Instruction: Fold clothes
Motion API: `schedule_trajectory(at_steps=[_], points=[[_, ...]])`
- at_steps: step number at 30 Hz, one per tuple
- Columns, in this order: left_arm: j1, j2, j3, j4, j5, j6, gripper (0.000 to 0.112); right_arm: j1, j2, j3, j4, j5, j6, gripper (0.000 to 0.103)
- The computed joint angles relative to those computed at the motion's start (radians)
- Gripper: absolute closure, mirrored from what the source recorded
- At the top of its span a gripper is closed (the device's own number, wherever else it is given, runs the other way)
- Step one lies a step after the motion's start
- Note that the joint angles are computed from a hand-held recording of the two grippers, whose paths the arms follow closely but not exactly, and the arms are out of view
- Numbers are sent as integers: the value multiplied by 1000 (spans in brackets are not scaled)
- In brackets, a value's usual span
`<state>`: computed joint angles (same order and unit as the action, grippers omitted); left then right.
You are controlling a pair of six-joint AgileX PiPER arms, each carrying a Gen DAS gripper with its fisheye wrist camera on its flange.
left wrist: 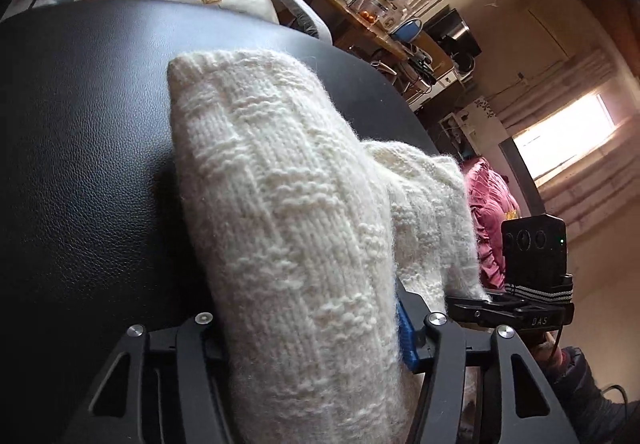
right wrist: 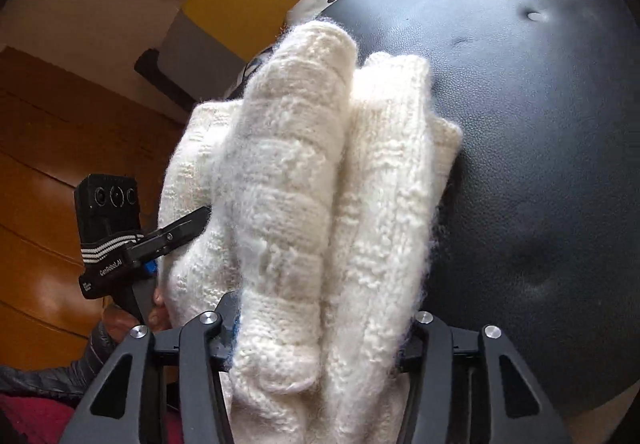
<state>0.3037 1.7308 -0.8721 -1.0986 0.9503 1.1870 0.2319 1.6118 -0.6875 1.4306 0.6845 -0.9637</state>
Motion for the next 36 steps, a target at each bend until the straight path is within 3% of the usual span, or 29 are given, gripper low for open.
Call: schedule_trajectory(at_steps=[6, 10, 15, 21, 23, 25, 26, 28, 30, 31, 33, 36], points=[[-24, -38, -10, -70, 69, 84, 55, -81, -118, 137, 185, 23, -171, 56], [-131, -28, -111, -84, 92, 46, 55, -228, -236, 153, 108, 50, -131, 56], [-326, 72, -379, -43, 76, -84, 55, -440, -304, 108, -8, 84, -76, 56], [-576, 291, -860, 162, 29, -369, 54, -596, -239, 24, -71, 44, -67, 56], [-634, 391, -1041, 253, 48, -479, 54, -595, -177, -6, -139, -40, -9, 56], [-687, 511, -1233, 376, 90, -621, 53, -525, -84, -25, -245, -190, 90, 56], [-725, 578, -1333, 473, 104, -709, 53, -512, -29, -24, -239, -229, 80, 58], [-798, 710, -1494, 667, 138, -862, 53, -560, 17, -7, -108, -186, -49, 57], [-827, 752, -1498, 756, 95, -928, 43, -587, 42, 22, 52, -156, -198, 57], [-822, 761, -1490, 745, 77, -945, 42, -584, 49, 25, 84, -159, -229, 57], [-801, 802, -1562, 709, 125, -981, 36, -565, 58, 15, 91, -176, -227, 55], [-821, 806, -1564, 752, 98, -986, 31, -526, 76, 14, 150, -205, -253, 54]])
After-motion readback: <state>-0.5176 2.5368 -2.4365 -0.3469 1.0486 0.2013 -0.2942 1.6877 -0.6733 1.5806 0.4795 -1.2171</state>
